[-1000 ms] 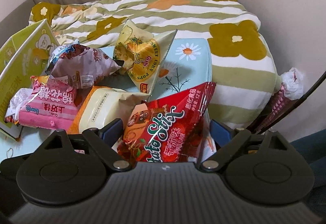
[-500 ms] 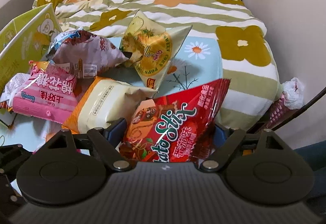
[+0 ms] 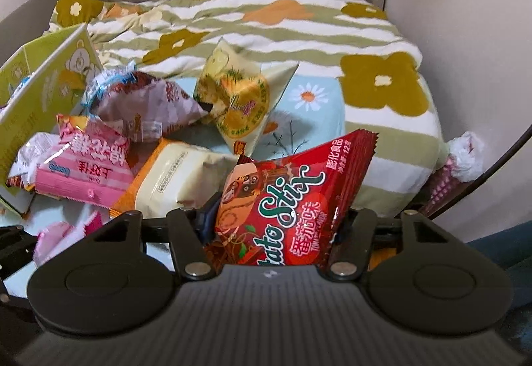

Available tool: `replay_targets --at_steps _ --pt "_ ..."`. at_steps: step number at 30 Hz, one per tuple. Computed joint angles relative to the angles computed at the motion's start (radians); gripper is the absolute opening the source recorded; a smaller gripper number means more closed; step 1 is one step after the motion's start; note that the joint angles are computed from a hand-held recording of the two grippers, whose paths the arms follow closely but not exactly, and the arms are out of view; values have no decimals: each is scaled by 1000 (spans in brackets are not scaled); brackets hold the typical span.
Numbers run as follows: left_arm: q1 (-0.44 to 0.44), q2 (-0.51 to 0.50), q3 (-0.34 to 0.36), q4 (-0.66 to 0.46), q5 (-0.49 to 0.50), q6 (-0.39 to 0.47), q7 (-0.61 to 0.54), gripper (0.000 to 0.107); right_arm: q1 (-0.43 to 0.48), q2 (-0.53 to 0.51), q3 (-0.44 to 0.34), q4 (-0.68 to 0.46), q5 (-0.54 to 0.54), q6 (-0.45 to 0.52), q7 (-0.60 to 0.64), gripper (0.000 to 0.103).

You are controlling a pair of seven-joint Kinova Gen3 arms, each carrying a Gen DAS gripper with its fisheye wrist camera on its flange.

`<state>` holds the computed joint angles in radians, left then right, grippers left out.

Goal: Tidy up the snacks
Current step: 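Carry the pink and red bags into the cardboard box and open both tools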

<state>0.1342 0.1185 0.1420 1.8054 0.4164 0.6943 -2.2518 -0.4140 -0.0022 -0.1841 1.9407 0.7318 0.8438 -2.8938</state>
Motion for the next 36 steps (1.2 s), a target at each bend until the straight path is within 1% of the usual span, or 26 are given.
replay_targets --at_steps 5,10,14,17,19,23,27,31,36 --pt "-35 -41 -27 -55 26 68 -3 61 -14 -40 -29 -53 3 78 -9 75" --pt "-93 -85 -78 -112 86 115 -65 61 -42 -44 -74 -152 46 152 -14 75" --pt "-156 -80 -122 -181 135 155 -135 61 -74 -12 -85 -242 81 149 -43 75" --pt "-211 -49 -145 -248 160 194 -172 61 -116 47 -78 -333 112 143 -51 75" --pt "-251 -21 -153 -297 174 216 -194 61 -146 89 -60 -389 117 128 -39 75" --pt "-330 36 -152 -384 193 244 -242 61 -213 195 -25 -530 129 121 -14 75" --pt "-402 111 -139 -474 195 279 -269 61 -267 301 11 -674 103 133 41 75" --pt "-462 204 -112 -581 181 331 -279 61 -310 412 48 -830 53 170 98 75" --pt "-511 320 -67 -716 147 421 -327 61 -366 544 100 -1035 -15 264 153 75"
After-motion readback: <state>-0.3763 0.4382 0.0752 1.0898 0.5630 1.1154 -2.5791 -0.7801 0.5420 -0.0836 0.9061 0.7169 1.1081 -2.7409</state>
